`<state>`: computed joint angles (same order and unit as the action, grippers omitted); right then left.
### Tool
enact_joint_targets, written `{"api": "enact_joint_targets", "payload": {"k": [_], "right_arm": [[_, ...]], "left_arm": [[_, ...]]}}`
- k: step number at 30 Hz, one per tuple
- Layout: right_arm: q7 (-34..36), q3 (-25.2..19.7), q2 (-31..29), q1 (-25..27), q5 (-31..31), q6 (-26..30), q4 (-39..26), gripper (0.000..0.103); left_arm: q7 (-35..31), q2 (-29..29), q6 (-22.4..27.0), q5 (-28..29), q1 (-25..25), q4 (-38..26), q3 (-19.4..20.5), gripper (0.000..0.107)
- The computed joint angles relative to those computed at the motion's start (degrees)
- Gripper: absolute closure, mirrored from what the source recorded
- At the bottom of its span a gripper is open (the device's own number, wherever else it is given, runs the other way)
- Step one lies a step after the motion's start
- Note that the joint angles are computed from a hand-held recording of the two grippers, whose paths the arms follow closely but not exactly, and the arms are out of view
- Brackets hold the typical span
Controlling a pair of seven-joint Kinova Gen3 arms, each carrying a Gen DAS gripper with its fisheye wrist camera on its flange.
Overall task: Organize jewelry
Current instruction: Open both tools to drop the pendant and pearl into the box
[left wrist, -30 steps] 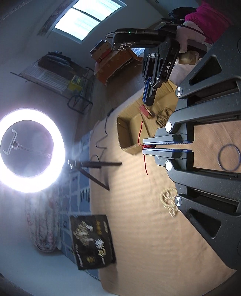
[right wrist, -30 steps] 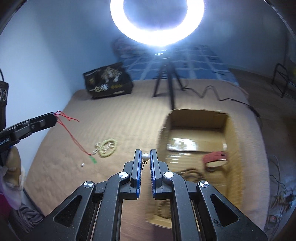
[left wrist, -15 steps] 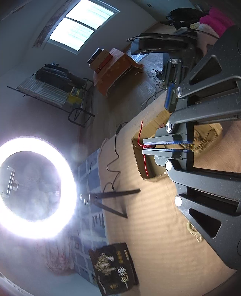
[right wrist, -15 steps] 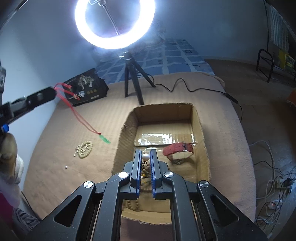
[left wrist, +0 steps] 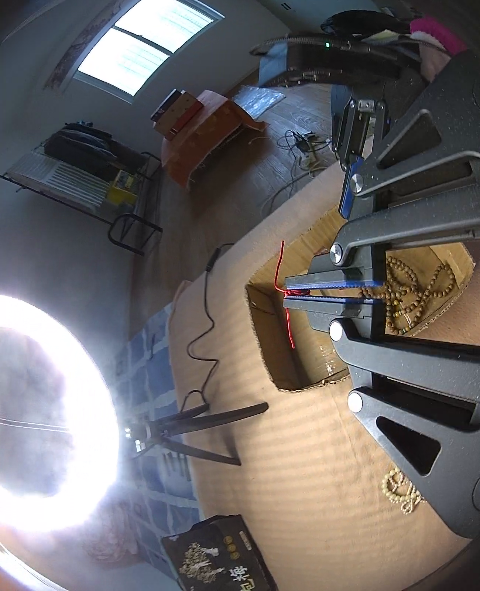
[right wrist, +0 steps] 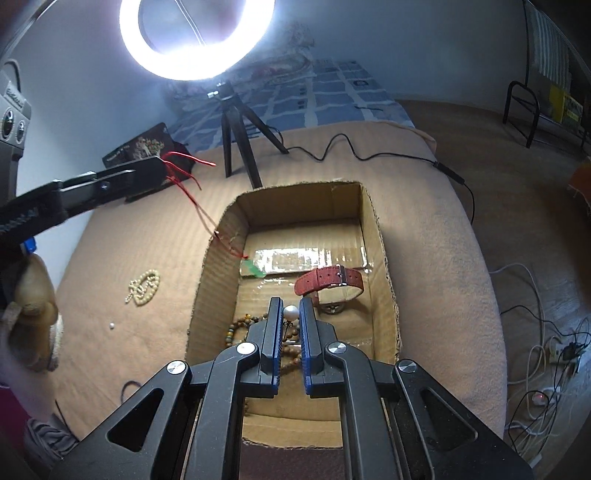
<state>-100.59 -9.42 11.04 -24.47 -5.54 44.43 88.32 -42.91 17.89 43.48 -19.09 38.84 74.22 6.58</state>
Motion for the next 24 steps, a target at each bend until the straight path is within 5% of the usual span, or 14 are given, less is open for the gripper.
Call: {"api": "enact_joint_targets", "payload": {"k": [9,10,12,14,16,18,24], "right_arm": [[-1.9,0.5,1.1,-0.4,1.2,1.3,-0.9,0.092],[-2.1,0.5,1.2,-0.5,1.4,1.5,-1.1,0.088],[-3.0,0.6,1.2,-1.1,2.4,1.0,-1.0,0.06],[-3.9,0.7,0.9,-1.7,3.8,0.6,-0.8,0.049],[-4.1,0.6,0.9,-1.9,4.2,0.6,-0.9,0.049],[-4.4,0.5,1.0,-2.1,4.4,0.7,-1.0,0.049],[-4.8,0.4,1.2,-2.3,4.8,1.1,-1.5,0.048]], "left_arm": [[-2.8,2.5,3.1,2.4,-0.8,-2.5,0.4,0.107],[-2.9,2.6,3.1,2.5,-0.7,-2.5,0.2,0.107],[-3.0,2.7,3.7,2.4,-0.4,-2.8,0.0,0.107],[-3.2,2.9,4.3,2.8,-0.5,-3.1,-0.1,0.105],[-3.2,2.7,4.2,3.0,-0.6,-2.8,-0.2,0.095],[-2.1,2.3,3.8,2.3,0.0,-2.1,-0.7,0.066],[-0.1,0.8,3.1,1.0,0.0,0.0,-0.8,0.061]]}}
